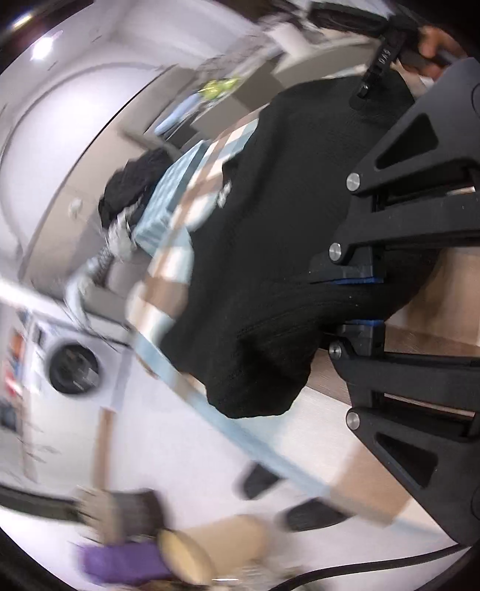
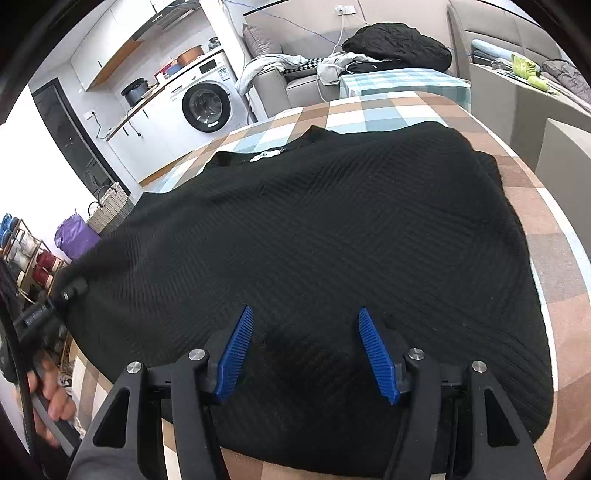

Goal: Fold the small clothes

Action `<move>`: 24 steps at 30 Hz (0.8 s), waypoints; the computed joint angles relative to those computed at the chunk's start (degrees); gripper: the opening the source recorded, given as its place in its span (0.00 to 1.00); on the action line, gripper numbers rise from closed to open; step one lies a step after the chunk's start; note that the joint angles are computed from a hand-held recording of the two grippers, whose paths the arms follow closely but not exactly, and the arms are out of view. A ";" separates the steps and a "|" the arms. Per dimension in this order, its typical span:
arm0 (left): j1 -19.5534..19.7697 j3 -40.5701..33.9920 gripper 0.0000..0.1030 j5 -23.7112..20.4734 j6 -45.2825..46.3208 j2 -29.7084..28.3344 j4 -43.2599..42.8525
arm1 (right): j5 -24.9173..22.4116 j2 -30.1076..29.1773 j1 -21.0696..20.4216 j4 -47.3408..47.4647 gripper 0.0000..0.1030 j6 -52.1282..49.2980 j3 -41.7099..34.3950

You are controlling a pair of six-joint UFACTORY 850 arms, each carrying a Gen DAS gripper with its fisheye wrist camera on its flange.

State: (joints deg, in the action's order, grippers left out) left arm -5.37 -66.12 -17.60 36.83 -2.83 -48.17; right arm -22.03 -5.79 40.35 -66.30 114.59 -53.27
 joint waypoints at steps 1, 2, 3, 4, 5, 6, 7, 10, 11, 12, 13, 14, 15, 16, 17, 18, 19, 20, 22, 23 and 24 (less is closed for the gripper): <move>-1.33 -0.77 0.08 1.23 2.29 0.08 -0.28 | -0.02 0.54 -0.01 -0.38 0.59 0.65 0.42; -3.11 -2.09 0.08 1.90 6.94 -0.10 -2.20 | -0.40 1.18 0.05 -0.73 0.59 1.43 0.91; -4.32 -2.90 0.08 2.10 11.30 -0.23 -4.71 | -0.88 1.70 0.20 -0.67 0.59 1.76 1.20; -5.73 -3.92 0.08 1.75 16.57 -0.54 -7.99 | -1.61 2.50 0.34 -0.94 0.60 2.54 1.76; -7.11 -4.93 0.08 0.35 22.42 -0.95 -12.15 | -2.35 3.13 0.55 -1.25 0.60 3.31 2.17; -8.41 -5.75 0.08 -1.62 26.70 -1.35 -15.13 | -3.48 4.25 0.79 -1.91 0.60 4.73 3.02; -9.94 -6.79 0.08 -4.88 30.21 -2.13 -17.18 | -4.37 5.07 0.97 -2.31 0.60 5.63 3.62; -12.54 -9.13 0.09 -15.57 32.36 -4.96 -16.59 | -7.64 7.45 1.93 -2.61 0.62 8.34 5.39; -12.99 -9.65 0.09 -18.18 31.60 -5.80 -15.47 | -8.45 8.41 2.09 -2.44 0.62 9.21 6.20; -13.21 -9.85 0.13 -20.75 30.61 -6.52 -14.29 | -9.15 9.44 2.11 -2.08 0.62 10.13 7.12; -13.14 -10.41 0.20 -23.40 28.48 -7.47 -12.36 | -9.52 10.03 2.12 -1.67 0.62 10.51 7.61; -12.78 -10.80 0.26 -25.66 27.22 -8.13 -11.37 | -9.70 10.63 2.14 -1.35 0.62 10.88 8.12; -12.07 -10.93 0.38 -27.66 26.32 -8.53 -11.16 | -9.57 11.72 2.01 -1.63 0.62 12.11 9.13; -10.98 -10.48 0.48 -28.59 25.84 -8.46 -12.11 | -9.22 12.47 1.84 -1.85 0.62 13.03 9.80; -10.01 -9.88 0.51 -28.35 25.63 -8.10 -13.09 | -8.72 13.12 1.68 -2.02 0.62 13.74 10.38; -9.12 -9.38 0.54 -27.98 25.51 -7.76 -13.67 | -7.97 13.62 1.36 -2.37 0.62 14.47 10.80; -8.25 -8.73 0.57 -27.71 24.89 -7.07 -13.75 | -6.43 14.53 0.82 -3.73 0.62 16.20 11.53; -7.23 -8.51 0.57 -27.72 24.07 -6.81 -13.49 | -5.47 14.84 0.50 -4.84 0.62 17.40 11.75; -4.91 -7.00 0.58 -26.86 23.56 -5.36 -13.65 | -2.82 15.59 -0.47 -8.14 0.62 20.84 12.43; -4.31 -5.78 0.59 -25.72 23.13 -4.56 -13.40 | -1.22 15.67 -1.09 -9.78 0.62 22.50 12.55; -3.61 -5.65 0.59 -25.32 22.22 -4.45 -12.44 | -0.02 15.44 -1.65 -11.08 0.62 23.73 12.38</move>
State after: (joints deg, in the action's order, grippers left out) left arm -8.98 -71.77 -42.92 59.05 -7.28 -60.62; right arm -22.05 9.64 38.71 -77.38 138.32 -40.89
